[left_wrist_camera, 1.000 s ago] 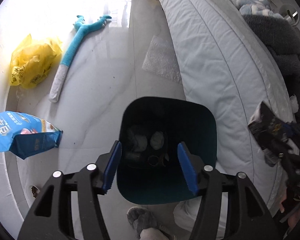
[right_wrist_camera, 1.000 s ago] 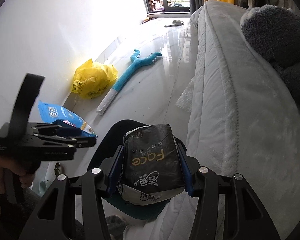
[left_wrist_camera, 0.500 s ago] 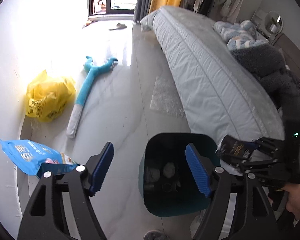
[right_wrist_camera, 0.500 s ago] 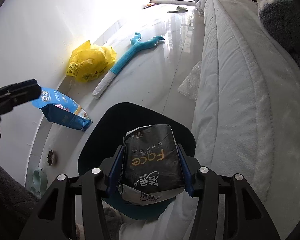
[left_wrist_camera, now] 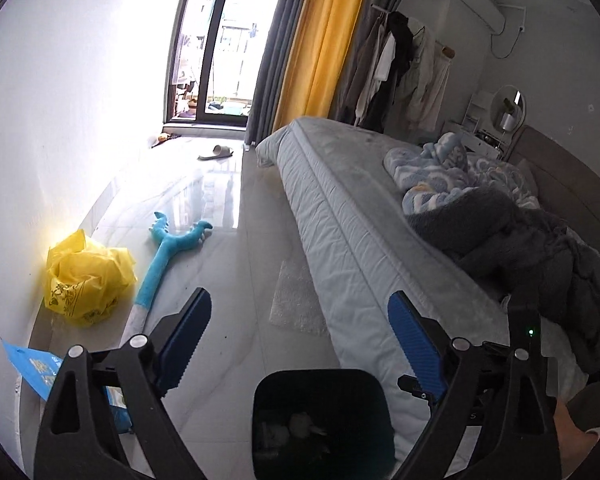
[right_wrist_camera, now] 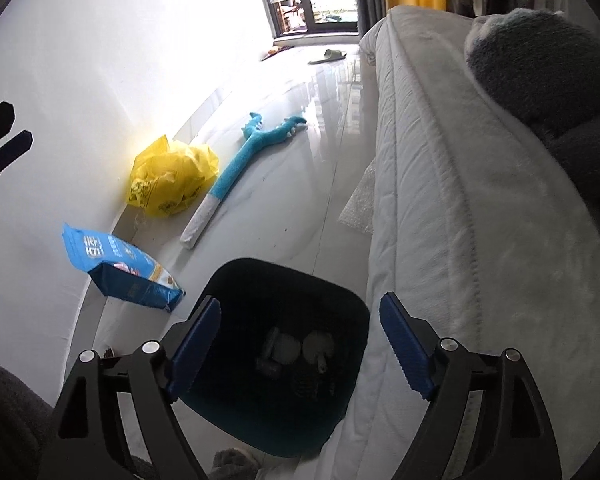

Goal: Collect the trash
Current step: 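Move both tools back to the bed while right grasps a second bubble wrap piece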

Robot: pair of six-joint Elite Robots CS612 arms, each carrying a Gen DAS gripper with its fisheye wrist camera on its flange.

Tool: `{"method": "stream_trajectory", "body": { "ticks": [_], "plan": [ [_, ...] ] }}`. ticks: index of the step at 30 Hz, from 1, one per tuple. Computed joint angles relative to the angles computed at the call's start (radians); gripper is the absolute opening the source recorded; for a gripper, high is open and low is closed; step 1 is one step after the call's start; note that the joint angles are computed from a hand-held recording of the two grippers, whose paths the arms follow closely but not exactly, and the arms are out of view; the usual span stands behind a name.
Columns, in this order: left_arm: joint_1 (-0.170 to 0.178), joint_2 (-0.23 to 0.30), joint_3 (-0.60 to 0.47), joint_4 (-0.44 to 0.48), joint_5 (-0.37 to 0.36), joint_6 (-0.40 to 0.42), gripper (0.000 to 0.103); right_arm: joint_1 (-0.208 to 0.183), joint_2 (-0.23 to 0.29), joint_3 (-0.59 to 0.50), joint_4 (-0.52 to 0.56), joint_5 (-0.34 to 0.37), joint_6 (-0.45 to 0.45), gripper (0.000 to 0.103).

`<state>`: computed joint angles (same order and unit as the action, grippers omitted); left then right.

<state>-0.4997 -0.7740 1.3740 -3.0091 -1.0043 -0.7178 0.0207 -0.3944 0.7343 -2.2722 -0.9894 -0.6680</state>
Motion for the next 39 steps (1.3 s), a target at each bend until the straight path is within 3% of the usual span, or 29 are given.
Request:
{"method": "stream_trajectory", "body": {
  "ticks": [6, 13, 19, 29, 39],
  "plan": [
    [-0.012, 0.035, -0.073, -0.041, -0.011, 0.031, 0.094, -0.029, -0.012, 0.036, -0.176, 0.031, 0.131, 0.089],
    [-0.03, 0.095, -0.2, -0.024, -0.016, 0.094, 0.094, -0.069, 0.008, 0.003, -0.276, 0.023, 0.284, 0.09],
    [-0.046, 0.156, -0.322, -0.006, -0.024, 0.185, 0.094, -0.1, 0.045, -0.064, -0.327, -0.053, 0.347, 0.091],
    [-0.044, 0.274, -0.525, 0.08, -0.106, 0.225, 0.094, -0.124, 0.128, -0.206, -0.295, -0.135, 0.422, 0.091],
    [-0.036, 0.33, -0.626, 0.13, -0.172, 0.193, 0.094, -0.127, 0.298, -0.53, -0.128, -0.18, 0.483, 0.091]
  ]
}}
